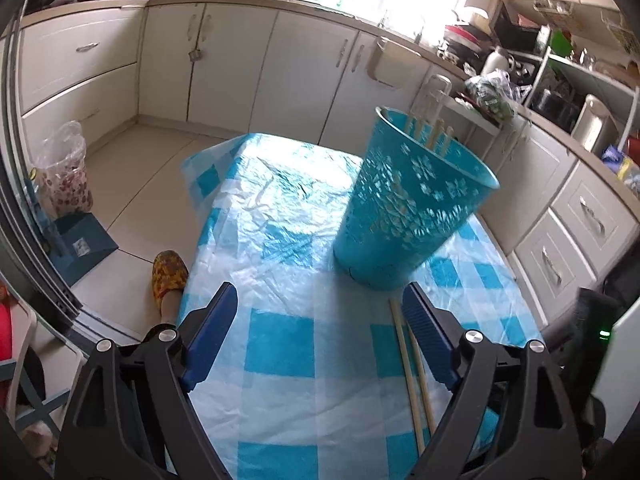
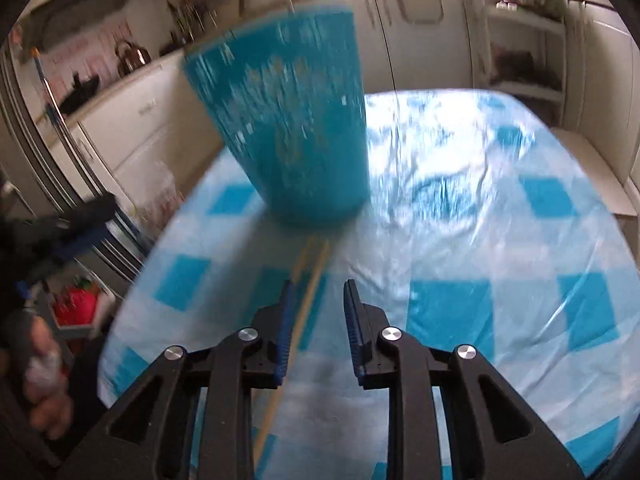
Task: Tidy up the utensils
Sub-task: 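Move the right gripper back down to the remaining chopsticks, then grasp a chopstick with the left gripper while the right gripper grasps another chopstick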
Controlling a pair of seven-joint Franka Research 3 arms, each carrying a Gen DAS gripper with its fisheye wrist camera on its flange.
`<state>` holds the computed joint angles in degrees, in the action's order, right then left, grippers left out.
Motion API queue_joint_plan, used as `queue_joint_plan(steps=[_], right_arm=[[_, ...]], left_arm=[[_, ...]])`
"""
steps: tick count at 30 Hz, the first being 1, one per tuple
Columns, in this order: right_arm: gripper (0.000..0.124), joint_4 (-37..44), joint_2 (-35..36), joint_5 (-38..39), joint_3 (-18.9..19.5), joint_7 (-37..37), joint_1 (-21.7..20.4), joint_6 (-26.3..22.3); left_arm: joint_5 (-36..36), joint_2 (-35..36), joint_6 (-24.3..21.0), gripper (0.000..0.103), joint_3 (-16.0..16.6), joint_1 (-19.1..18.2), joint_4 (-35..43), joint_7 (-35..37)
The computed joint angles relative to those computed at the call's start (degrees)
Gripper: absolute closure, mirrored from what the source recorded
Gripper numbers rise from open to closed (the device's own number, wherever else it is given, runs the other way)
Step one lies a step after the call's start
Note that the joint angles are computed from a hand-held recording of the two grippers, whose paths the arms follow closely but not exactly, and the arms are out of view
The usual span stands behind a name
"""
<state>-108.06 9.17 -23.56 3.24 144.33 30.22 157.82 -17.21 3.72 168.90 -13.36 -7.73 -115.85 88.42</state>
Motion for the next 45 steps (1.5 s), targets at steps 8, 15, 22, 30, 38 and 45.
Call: queue_joint_plan(steps=[8,15,22,30,38,45], right_arm=[[0.099,4.25,3.53,0.12,-0.42,-2.04,1.45,-4.21],[0.099,4.35,3.59,-1.11,-1.08,-2.38,2.29,-5.30],[0.101,2.71,1.90,-2.43,-1.00,-0.79,1.85,-6.39],[0.102,-2.03,-2.43,-2.99,0.43,0.84,-0.28,-7.33],[0.102,-8.56,-7.73,-2.95,2.40,6.07,-4.38,-5.83],[0.100,-8.68,-7.08,-2.19,3.35,6.79,-5.79,-2.95]], left_arm=[[3.83,-1.46,-0.33,0.021,0.41,-1.29,-1.70,-1.58],[6.67,-1.69,-0.33,0.020,0.80,-1.90,-1.93,-3.19],[9.13,-1.60,-0.45,0.020,0.89,-2.17,-1.80,-5.04],[11.50,-1.35,-1.52,0.018,0.95,-2.29,-1.46,-6.33],[17.76,0.24,-6.03,0.018,0.89,-2.91,-0.22,-10.16],[25.69,4.36,-9.84,0.017,0.55,-4.88,4.79,-13.27]])
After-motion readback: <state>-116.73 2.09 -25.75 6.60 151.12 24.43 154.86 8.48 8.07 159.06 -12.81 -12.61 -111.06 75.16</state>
